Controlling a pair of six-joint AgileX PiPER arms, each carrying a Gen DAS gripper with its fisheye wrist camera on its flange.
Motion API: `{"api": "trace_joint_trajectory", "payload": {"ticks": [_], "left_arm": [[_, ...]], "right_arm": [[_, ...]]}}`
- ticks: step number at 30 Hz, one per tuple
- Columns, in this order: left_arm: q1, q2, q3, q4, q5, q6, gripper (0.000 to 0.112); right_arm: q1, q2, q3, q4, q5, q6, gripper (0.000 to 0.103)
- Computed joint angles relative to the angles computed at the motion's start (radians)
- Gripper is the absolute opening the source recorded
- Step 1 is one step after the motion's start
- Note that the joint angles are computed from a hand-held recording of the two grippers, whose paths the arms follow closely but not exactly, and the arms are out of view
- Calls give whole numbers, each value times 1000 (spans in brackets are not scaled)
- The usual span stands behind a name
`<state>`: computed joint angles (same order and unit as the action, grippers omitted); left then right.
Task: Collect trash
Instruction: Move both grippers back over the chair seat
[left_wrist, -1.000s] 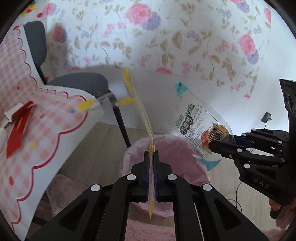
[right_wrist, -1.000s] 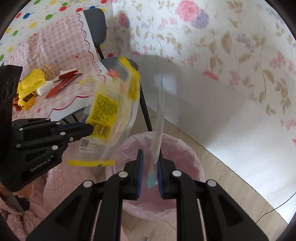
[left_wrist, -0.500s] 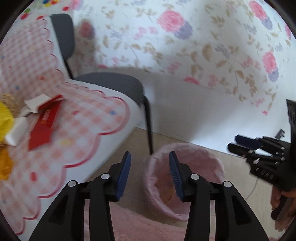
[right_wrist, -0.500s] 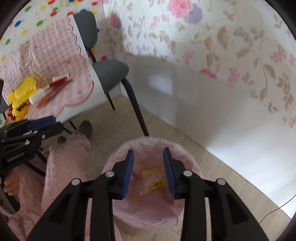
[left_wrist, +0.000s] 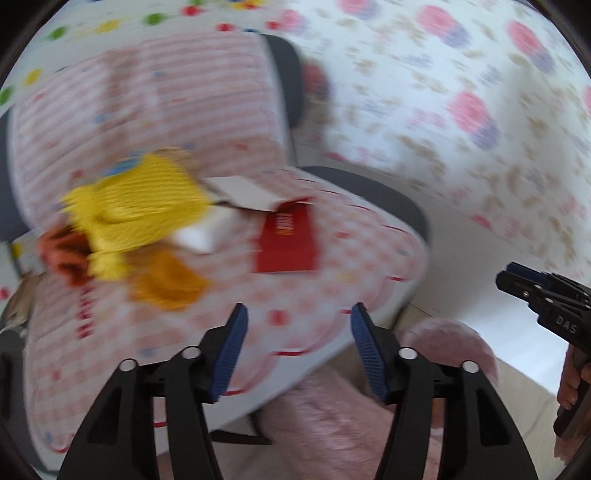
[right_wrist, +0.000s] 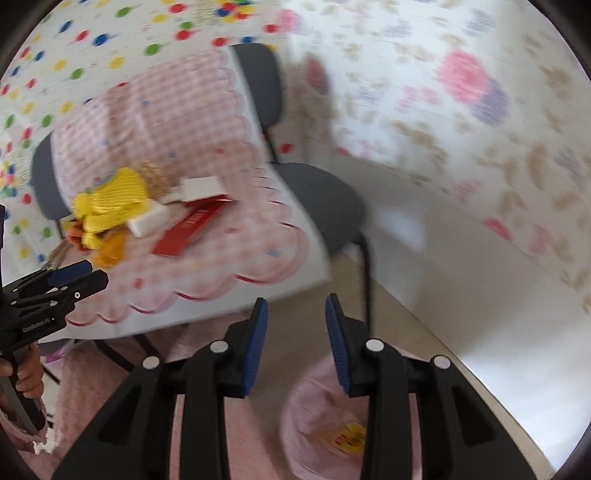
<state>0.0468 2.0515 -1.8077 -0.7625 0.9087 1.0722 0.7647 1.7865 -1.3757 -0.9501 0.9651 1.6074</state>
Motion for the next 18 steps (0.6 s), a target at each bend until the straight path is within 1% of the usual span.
{"api": "trace_joint_trajectory", "payload": {"ticks": [3, 4, 5, 7, 8, 11, 15, 16, 18], "left_arm": [[32, 35, -71, 47, -28, -75, 66], [39, 47, -92, 64, -39, -96, 66], [45, 62, -118, 84, -48, -123, 67], [56, 95, -175, 116, -48, -171, 72], [66, 117, -210, 128, -44, -188, 76], [63, 159, -273, 187, -65, -244, 78], [61, 264, -456, 279, -25, -349, 78], [61, 308, -537, 305, 7, -390, 78], [62, 371, -652, 329, 57, -434, 78]], "right_arm": [[-33, 92, -149, 48, -41, -148, 34], [-45, 119, -192, 68, -54, -190, 39], [-60, 148, -234, 90, -72, -234, 41], [-90, 207, -324, 134, -95, -318, 42], [-99, 228, -351, 149, -103, -343, 42], [-135, 303, -460, 210, -121, -427, 45], [-173, 410, -619, 287, -103, -535, 45], [-179, 435, -659, 299, -88, -560, 45], [-196, 504, -775, 340, -49, -638, 45]]}}
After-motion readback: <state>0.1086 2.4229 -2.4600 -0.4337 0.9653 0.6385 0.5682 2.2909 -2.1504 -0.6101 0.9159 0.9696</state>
